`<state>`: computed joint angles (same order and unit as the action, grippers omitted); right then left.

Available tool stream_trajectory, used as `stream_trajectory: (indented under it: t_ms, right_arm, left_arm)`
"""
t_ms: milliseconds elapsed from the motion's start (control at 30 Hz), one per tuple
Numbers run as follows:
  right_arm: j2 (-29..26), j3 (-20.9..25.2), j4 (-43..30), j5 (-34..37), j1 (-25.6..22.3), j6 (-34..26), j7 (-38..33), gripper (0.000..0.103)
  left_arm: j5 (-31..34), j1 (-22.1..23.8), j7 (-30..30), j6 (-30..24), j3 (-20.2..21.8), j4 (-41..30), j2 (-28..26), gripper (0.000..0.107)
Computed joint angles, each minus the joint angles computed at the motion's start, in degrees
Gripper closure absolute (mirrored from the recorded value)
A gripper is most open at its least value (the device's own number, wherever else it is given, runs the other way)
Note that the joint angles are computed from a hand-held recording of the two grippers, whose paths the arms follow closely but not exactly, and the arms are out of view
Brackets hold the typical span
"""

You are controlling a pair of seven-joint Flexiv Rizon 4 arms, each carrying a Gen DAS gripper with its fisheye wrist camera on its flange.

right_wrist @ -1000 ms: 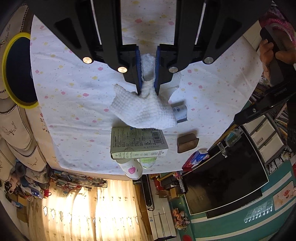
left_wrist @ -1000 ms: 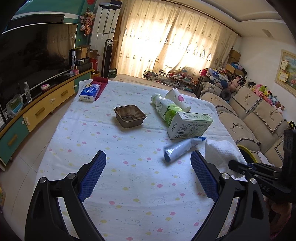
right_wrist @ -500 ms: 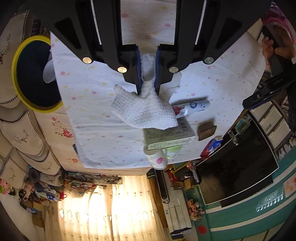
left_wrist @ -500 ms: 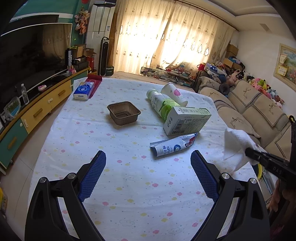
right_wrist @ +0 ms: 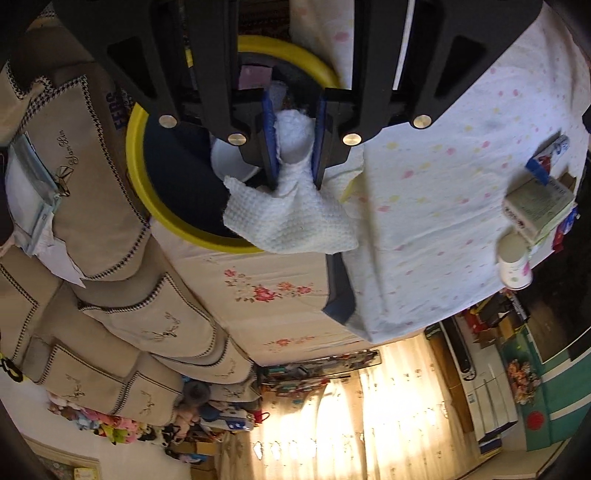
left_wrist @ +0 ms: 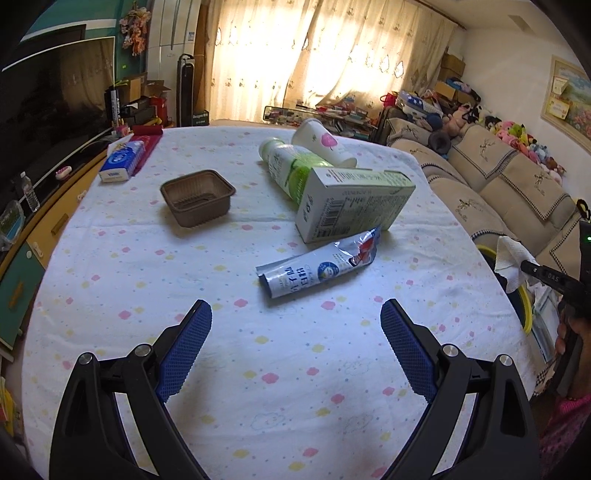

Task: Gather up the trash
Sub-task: 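Carry the wet wipe with the right tool into the bin and release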

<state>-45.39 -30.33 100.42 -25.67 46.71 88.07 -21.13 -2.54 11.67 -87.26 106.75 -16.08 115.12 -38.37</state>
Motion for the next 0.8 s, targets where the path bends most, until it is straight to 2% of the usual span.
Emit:
stream_trajectory:
  t_ms: [100,200,233,467,667,767,800]
  right_arm:
    - [-1.49,0.36,-1.45,0.06,-1.2,-2.63,0.99,0.079]
    - [-2.41,2.31,-2.84,-0.79,-3.69,-5.27,1.93,0.051]
    - [-2.72,2.29,-3.0,-1.18,-3.99,-5.24,2.79,0.049]
    - [-3.01,-0.74,-1.0,-3.19,-2.35,-2.71,6.2,0.044]
    - [-3.26,-0.27,-1.22,-2.72,-2.54,-2.0,5.8,0.044]
    - [-3.4,0.33,-1.44,-2.29,-2.82,-2.07,5.4,0.044]
    - [-3.46,0.54,-1.56,-2.16,-2.94,-2.14,5.3,0.044]
  left_arm:
    - [-0.81,-1.89,0.78,-1.35,1.61,-1.76,-0.74,0.015]
    - [-1.63,-3.29,1.67,-2.32,2.57,-3.1,-1.26,0.015]
    - [-1.79,-3.46,2.03,-2.58,2.64,-3.37,-1.37,0.015]
    - [-3.93,-4.86,4.55,-5.66,3.55,-6.36,-3.06,0.015]
    - [-6.55,-6.56,6.69,-9.52,4.89,-10.04,-5.27,0.015]
    - [-7.64,-6.02,7.7,-10.68,3.53,-10.97,-6.13,0.015]
    - [-7.66,-4.92,8.37,-10.69,1.86,-10.81,-6.3,0.015]
